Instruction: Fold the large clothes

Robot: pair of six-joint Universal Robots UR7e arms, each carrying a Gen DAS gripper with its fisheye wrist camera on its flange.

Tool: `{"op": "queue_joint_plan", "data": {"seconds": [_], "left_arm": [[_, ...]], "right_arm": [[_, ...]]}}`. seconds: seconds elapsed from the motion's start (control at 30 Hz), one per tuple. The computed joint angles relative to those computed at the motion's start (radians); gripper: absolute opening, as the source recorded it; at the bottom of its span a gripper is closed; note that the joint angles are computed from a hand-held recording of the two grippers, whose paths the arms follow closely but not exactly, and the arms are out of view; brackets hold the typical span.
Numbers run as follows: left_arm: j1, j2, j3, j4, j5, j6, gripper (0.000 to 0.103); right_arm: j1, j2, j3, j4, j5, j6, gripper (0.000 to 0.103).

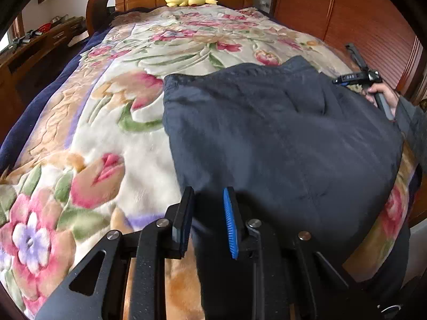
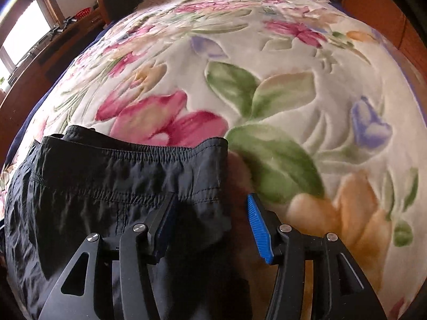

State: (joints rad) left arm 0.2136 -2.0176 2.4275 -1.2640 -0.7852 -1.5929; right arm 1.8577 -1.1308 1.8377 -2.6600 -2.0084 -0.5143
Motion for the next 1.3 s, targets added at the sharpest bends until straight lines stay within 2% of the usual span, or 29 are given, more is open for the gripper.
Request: {"op": "queue_joint_plan", "data": {"seconds": [0.1,0.17,0.23,0.33,0.43,0.63,0.8,0.87,0.97,1.1,1.17,1.23,1.27,1.3], "left_arm": [[-0.011,0.008,0.000,0.028,-0.008,-0.025,0.024],[-0.017,0.012,-0.001,0.039,-0.009,-0.039,0.024],[-0.018,0.016,0.000,0.043,-0.009,-0.040,0.024],[-0.013,0.024,0.001,0.043,-0.007,-0.031,0.024],[-0.013,0.017,0.004,0.040,-0.005,-0.028,0.024],[-0.010,0.012,0.006,0.038,-0.001,-0.030,0.025],[-0.015,0.011,0.004,0.046,-0.004,-0.039,0.025],[-0.025,0.010,0.001,0.059,-0.007,-0.050,0.025],[-0.042,0.009,-0.003,0.072,-0.012,-0.066,0.025],[-0.066,0.005,-0.002,0.083,-0.023,-0.087,0.025],[-0.071,0.001,0.000,0.088,-0.026,-0.097,0.025],[-0.079,-0.005,0.003,0.094,-0.029,-0.114,0.025],[-0.083,-0.009,0.005,0.099,-0.030,-0.123,0.025],[-0.087,-0.012,0.007,0.102,-0.031,-0.131,0.025]], "right_arm": [[-0.003,0.001,0.000,-0.008,0.011,-0.004,0.054],[-0.003,-0.007,0.009,-0.011,0.022,-0.015,0.043],[0.004,-0.014,0.028,-0.048,0.014,-0.053,0.024],[0.013,-0.008,0.042,-0.098,0.001,-0.085,0.013],[0.022,-0.003,0.055,-0.158,-0.007,-0.109,0.010],[0.042,0.006,0.089,-0.329,-0.034,-0.156,0.007],[0.069,0.049,0.103,-0.466,-0.112,-0.200,0.007],[0.072,0.061,0.096,-0.444,-0.137,-0.187,0.007],[0.071,0.061,0.076,-0.352,-0.158,-0.139,0.007],[0.076,0.054,0.080,-0.350,-0.151,-0.135,0.008],[0.097,0.072,0.079,-0.404,-0.185,-0.177,0.015],[0.130,0.111,0.085,-0.534,-0.246,-0.274,0.022],[0.145,0.124,0.091,-0.579,-0.243,-0.317,0.025],[0.157,0.127,0.100,-0.591,-0.227,-0.333,0.032]]}}
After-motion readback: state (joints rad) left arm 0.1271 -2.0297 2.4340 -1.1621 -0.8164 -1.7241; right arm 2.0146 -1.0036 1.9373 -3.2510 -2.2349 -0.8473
